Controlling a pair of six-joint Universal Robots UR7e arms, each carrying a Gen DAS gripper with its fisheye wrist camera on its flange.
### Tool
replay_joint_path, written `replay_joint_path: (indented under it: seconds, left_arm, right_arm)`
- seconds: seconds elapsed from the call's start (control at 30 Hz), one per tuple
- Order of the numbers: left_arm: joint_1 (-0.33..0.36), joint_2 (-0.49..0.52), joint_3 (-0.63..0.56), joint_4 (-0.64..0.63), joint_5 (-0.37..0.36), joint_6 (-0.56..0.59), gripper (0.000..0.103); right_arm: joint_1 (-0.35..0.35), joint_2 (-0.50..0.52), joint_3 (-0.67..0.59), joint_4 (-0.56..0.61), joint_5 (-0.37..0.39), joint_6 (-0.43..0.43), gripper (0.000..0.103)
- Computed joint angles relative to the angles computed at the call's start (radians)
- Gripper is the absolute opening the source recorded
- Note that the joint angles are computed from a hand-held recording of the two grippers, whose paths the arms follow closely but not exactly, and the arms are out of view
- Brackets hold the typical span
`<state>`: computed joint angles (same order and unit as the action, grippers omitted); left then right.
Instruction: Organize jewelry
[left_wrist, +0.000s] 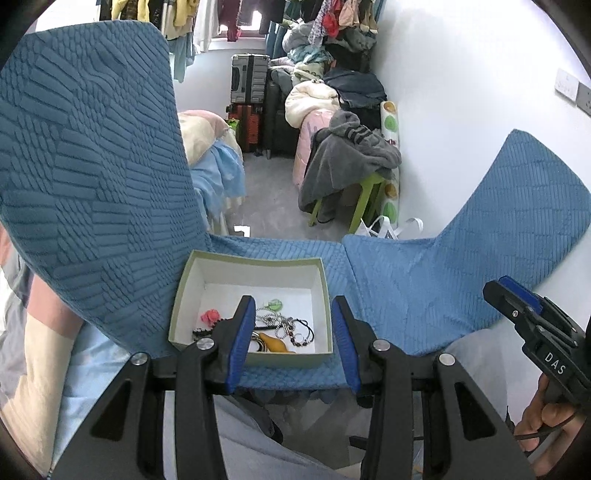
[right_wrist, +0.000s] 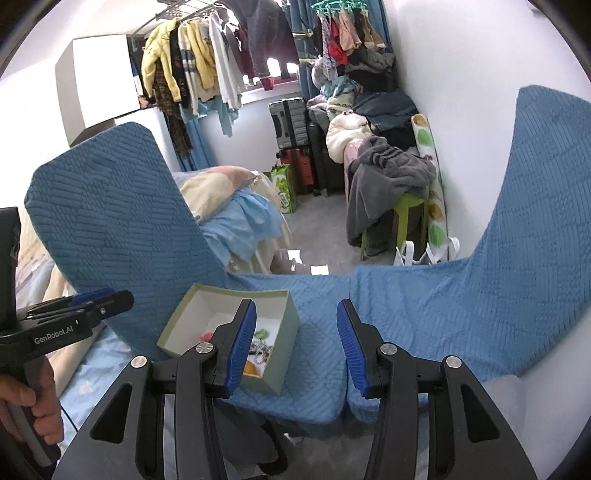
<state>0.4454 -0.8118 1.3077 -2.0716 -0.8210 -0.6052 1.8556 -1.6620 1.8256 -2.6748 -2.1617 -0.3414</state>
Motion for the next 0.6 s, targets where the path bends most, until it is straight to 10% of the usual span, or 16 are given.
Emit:
replay_joint_path:
  seconds: [0.6]
  left_arm:
    - [-0.014, 0.017, 0.073, -0.069, -0.007, 0.015, 0.044]
  right_arm:
    - [-0.112, -0.092, 0.117, -0.030, 0.078, -0.019, 0.043]
